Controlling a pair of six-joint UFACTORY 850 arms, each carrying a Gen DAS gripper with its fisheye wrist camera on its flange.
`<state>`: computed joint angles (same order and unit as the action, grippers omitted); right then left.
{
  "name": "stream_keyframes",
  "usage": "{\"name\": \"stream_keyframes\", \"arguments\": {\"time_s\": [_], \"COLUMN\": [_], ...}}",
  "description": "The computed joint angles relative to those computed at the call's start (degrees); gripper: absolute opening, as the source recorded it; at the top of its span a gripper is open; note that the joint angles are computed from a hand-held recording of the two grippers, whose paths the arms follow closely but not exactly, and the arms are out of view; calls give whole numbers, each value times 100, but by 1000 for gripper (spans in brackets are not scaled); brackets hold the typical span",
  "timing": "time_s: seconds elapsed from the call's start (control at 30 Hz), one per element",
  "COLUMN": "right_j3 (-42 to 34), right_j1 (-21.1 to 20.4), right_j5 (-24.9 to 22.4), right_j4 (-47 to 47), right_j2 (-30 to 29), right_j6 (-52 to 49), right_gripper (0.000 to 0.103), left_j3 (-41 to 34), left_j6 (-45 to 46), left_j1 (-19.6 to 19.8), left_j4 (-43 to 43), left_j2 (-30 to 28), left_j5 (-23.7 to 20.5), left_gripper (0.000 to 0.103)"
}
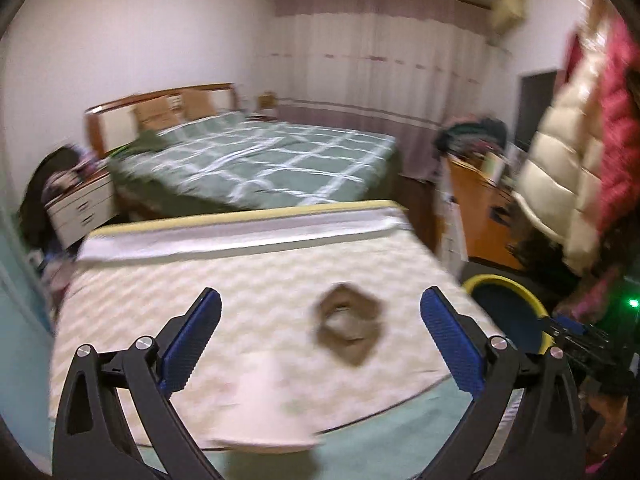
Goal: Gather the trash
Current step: 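Grasp the brown plastic tray with the right tool and lift it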
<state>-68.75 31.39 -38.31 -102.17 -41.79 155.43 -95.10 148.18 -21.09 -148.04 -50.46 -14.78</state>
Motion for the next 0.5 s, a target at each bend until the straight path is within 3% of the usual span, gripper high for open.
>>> {"name": "stream_keyframes", "arguments": {"time_s": [0.1,0.27,0.33,0.5], "right_j3": [-500,-1419,-1795,-2985], "right_j1": [23,29,0,-66], "right_j5": [254,683,863,1437], "right_j4": [103,201,201,864], "right_j2": [-251,-694,-882,-1510], "right_j6": [-449,-1294,-1643,-3227], "right_gripper": [48,59,72,84], "left_j3": [23,-260,-489,-832], "left_j6": [554,1333,1742,1277], "left_j1": [320,748,884,1064], "left_j4": [-760,-1784,-2345,-2077], "left_j2": [-66,-377,-591,-957], "left_j5": [-21,-51,58,240], "left_gripper": [98,98,98,98]}}
